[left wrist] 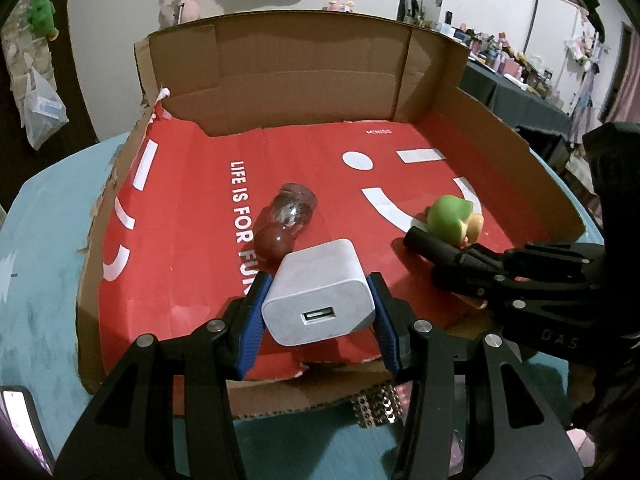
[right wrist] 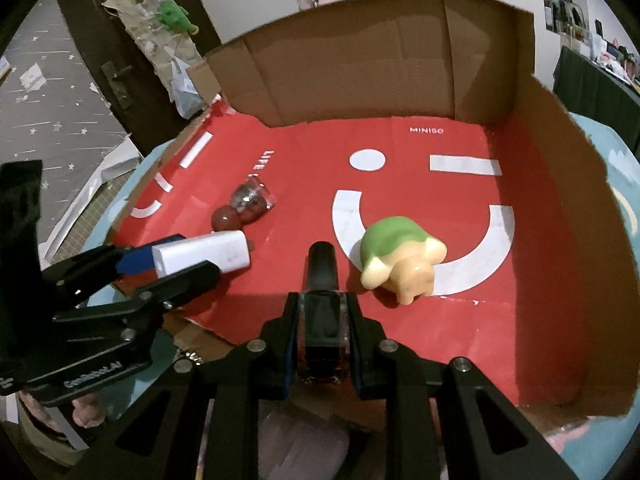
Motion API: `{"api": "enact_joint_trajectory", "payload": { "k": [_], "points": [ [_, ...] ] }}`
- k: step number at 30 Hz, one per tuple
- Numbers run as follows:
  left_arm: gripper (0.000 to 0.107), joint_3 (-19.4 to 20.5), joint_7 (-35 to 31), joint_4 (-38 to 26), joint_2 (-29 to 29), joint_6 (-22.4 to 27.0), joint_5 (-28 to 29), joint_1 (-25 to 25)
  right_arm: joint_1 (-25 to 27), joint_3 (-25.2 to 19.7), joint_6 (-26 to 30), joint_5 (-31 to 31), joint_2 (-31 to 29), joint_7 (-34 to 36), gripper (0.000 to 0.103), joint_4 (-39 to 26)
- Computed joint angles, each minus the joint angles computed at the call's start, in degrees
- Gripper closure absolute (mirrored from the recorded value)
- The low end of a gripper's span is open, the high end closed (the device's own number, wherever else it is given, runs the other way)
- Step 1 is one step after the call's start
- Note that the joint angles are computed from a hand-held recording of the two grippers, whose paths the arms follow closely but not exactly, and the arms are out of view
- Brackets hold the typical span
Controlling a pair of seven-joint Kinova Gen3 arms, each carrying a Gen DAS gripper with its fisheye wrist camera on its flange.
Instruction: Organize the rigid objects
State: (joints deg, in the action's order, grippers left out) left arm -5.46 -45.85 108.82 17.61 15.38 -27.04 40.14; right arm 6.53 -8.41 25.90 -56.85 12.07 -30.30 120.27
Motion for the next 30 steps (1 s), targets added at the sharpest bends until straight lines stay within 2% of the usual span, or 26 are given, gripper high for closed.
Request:
{"api": "enact_joint_trajectory", "payload": {
  "k": [4, 7, 14, 17, 21, 24, 30],
  "points": [
    [0.062, -2.7, 2.8, -1.0, 1.0, 0.7, -2.3, 2.2, 0.3, -0.2, -1.1, -0.4, 0.5, 0.2, 0.08, -0.1],
    [0.062, -4.7, 5.6, -2.2, 2.3, 1.8, -4.4, 3.9, -0.9, -0.2, -4.0, 1.2, 0.1, -1.6, 0.081, 0.2],
    [0.063, -3.1, 7.1, -4.7, 4.7, 4.2, -4.8, 1.5, -0.1, -2.0, -8.4, 4.4, 0.4, -5.8, 0.081, 0.1],
    [0.063, -3.2, 7.7, -5.1, 5.2, 4.5, -4.8, 1.1, -0.4, -2.2, -10.5, 7.6, 0.4, -9.5, 0.081, 0.0],
    [0.063, -2.4, 7.4, -5.5, 5.7, 4.8, -4.1, -0.1, 2.0, -4.1, -10.1, 9.3, 1.0, -11.8, 0.081, -0.8],
    [0.063, -2.6, 7.5, -5.7, 5.9, 5.1, -4.3, 0.1, 1.7, -4.1, -10.2, 11.9, 1.0, -14.3, 0.08, -1.0],
    [0.063, -2.4, 7.3, -5.8, 6.1, 4.8, -4.0, -0.2, 3.7, -6.2, -9.7, 12.1, 1.3, -15.1, 0.08, -1.3]
  ]
}}
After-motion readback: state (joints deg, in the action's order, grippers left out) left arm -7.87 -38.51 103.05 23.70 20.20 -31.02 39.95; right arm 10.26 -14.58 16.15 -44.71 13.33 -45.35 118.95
